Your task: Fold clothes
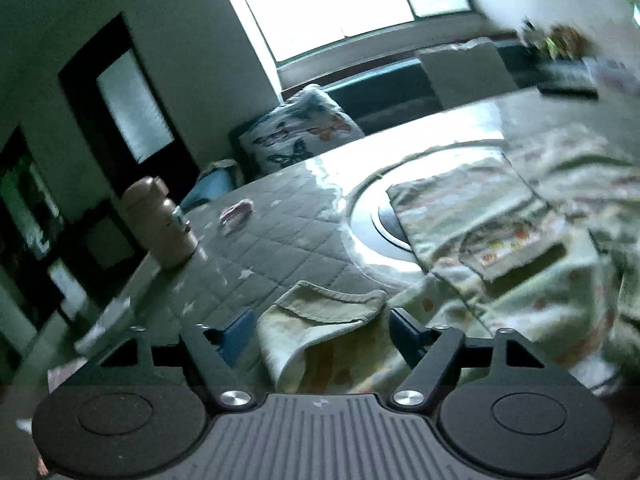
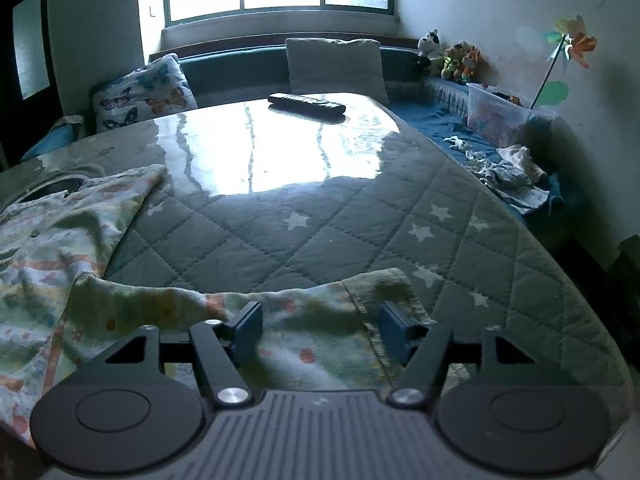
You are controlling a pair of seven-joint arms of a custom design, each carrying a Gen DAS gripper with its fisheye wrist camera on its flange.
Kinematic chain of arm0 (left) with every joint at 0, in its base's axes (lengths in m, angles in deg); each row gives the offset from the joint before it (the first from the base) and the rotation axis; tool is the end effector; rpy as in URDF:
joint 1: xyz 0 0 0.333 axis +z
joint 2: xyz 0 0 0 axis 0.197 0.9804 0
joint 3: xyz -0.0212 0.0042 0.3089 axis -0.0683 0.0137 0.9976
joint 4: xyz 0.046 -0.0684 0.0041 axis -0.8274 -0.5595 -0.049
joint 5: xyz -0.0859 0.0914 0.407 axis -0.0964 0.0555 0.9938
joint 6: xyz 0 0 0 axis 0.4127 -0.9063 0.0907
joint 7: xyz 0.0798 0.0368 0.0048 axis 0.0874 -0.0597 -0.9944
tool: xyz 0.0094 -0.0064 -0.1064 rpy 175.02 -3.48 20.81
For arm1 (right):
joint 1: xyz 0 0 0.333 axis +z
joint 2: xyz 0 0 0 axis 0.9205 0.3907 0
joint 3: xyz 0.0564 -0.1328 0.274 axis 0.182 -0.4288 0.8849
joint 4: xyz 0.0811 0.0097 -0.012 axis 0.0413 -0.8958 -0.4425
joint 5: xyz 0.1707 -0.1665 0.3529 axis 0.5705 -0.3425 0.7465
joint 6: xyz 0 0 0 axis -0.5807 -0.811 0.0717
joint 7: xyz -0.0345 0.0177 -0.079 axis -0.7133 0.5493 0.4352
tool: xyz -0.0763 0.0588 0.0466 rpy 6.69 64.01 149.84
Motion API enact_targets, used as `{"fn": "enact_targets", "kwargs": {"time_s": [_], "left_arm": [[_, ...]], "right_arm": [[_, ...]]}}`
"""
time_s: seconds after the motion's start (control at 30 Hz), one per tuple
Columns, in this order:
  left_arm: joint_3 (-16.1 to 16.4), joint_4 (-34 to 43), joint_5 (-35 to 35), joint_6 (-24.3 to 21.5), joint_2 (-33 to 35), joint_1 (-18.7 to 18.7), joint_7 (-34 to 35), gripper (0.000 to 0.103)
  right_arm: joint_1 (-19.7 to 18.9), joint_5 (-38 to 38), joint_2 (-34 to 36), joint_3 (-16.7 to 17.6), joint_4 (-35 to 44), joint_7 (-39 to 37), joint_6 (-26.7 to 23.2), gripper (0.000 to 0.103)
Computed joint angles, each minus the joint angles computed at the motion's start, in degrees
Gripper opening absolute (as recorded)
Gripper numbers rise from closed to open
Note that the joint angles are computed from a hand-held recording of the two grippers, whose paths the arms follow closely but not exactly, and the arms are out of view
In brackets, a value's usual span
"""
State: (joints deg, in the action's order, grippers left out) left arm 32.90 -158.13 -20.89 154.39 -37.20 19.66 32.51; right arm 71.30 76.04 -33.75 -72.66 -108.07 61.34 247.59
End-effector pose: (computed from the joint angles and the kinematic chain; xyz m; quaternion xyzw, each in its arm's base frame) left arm 0.4040 -0.0513 0.4758 -0.6332 0.5989 -0.1269 0.4736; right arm 0.5692 -0.0011 0.4519 -0.6839 0.6071 -0.2632 0.3074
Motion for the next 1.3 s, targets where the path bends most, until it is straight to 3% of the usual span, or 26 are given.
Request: {"fn": "enact_targets", "kwargs": {"time_s": [0.13,0.23,0.33,0.37,0.43,0.53,0.8,1.0,1.2,1.3], "left_arm": [[-0.5,1.3,2.2,-0.7,3.3,0.8,2.1,0.053],[0.6,1.6,3.0,0.0,4.9,0.6,4.4,0.048],[0.5,1.4,4.2,0.0,5.5,0.8,5.2,0.029],[0.6,1.2,4.4,0.4,5.5,0.9,4.7,0.019],[1.0,1.0,4.2,0.9,5.2,1.4,2.8,0.010],[1.6,0.1,3.3,1.9,2.8,3.3,-3.6,0.007],[3.6,-3.3,-4.1,-1.0,-3.9,7.4,-18.0,0.007],[4.6,-4.9,-7.4,-4.4,-4.9,7.5,-16.4,0.015],[2.4,-4.0,-6.4,-9.2,-3.9,8.6,-17.7,0.030],[2.1,-3.1,-5.6,-12.7,-3.5,8.6,-18.4,0.033]], "right_arm": [[0.2,0.6,0.1,0.0,-0.1,0.0,0.2,0.074],[0.2,0.3,0.2,0.1,0.0,0.5,0.4,0.077],[0.0,-0.7,0.3,0.4,0.0,1.5,0.6,0.078],[0.0,-0.8,0.4,0.4,0.0,1.7,0.7,0.079],[-0.1,-1.4,0.4,0.5,0.0,2.3,0.8,0.079],[-0.3,-2.3,0.5,0.6,-0.1,3.1,0.9,0.079],[-0.7,-4.7,0.7,1.0,-0.1,5.5,1.3,0.083],[-0.8,-6.2,0.9,1.1,-0.1,6.9,1.5,0.083],[-1.0,-7.3,0.9,1.2,-0.1,8.0,1.5,0.083],[-1.0,-7.9,0.9,1.3,-0.2,8.6,1.6,0.084]]}}
